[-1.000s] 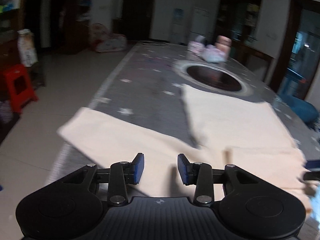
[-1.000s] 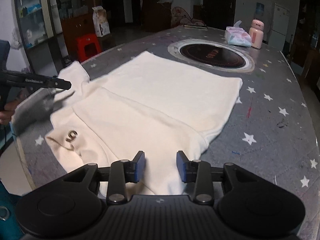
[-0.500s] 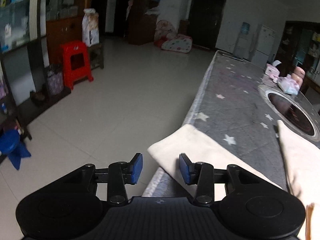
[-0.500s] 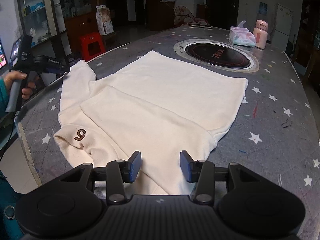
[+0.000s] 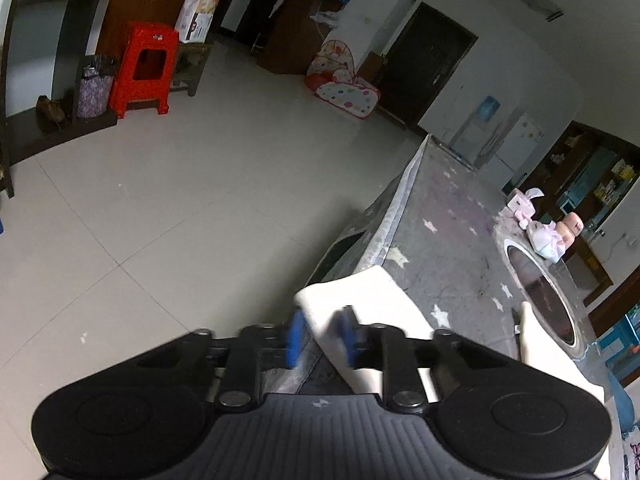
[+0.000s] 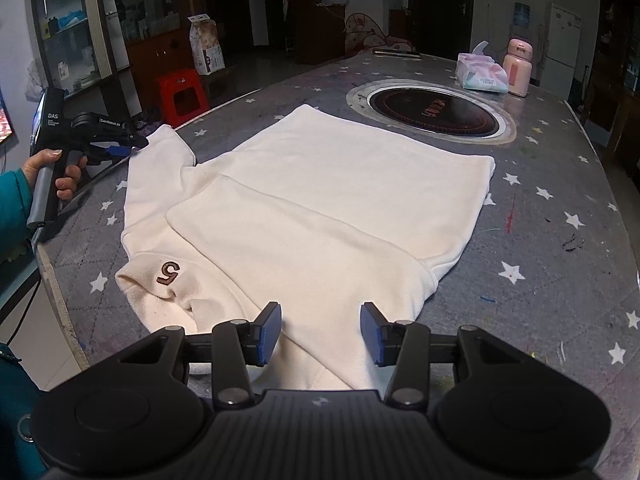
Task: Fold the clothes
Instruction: 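Lift the side with the brown numeral print using the left gripper and fold it over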
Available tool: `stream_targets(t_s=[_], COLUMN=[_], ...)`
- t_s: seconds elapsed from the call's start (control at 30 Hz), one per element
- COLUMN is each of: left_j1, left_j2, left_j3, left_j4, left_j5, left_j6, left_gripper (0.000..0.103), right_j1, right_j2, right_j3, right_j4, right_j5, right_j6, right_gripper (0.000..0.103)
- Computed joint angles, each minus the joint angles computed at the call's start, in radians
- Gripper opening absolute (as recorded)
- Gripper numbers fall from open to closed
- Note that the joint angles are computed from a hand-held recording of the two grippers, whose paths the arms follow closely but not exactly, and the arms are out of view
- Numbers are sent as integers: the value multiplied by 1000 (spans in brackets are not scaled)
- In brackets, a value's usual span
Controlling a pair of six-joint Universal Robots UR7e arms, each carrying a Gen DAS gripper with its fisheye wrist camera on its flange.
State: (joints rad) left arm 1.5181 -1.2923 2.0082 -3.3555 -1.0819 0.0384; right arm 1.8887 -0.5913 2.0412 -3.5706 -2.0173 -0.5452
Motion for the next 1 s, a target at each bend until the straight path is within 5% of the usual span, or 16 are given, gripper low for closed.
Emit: stream_targets(t_s=[0.23, 0.63, 1.0], left_j1=[-55, -226, -302], left_j2=[-19, -92, -32], left_j3=[37, 152, 182], left_j4=[-58, 36, 200], left_j5=[-7, -224, -397], left_j6=[57, 152, 229], left_gripper=[7, 7, 7], right_j1=[0, -21, -41], right_j2=[-3, -29, -42], right_j3=[8, 35, 54], right_j4=[-23, -59, -87], right_j5=[10, 52, 62], right_j6=[1, 34, 59], right_gripper=[44, 44, 43])
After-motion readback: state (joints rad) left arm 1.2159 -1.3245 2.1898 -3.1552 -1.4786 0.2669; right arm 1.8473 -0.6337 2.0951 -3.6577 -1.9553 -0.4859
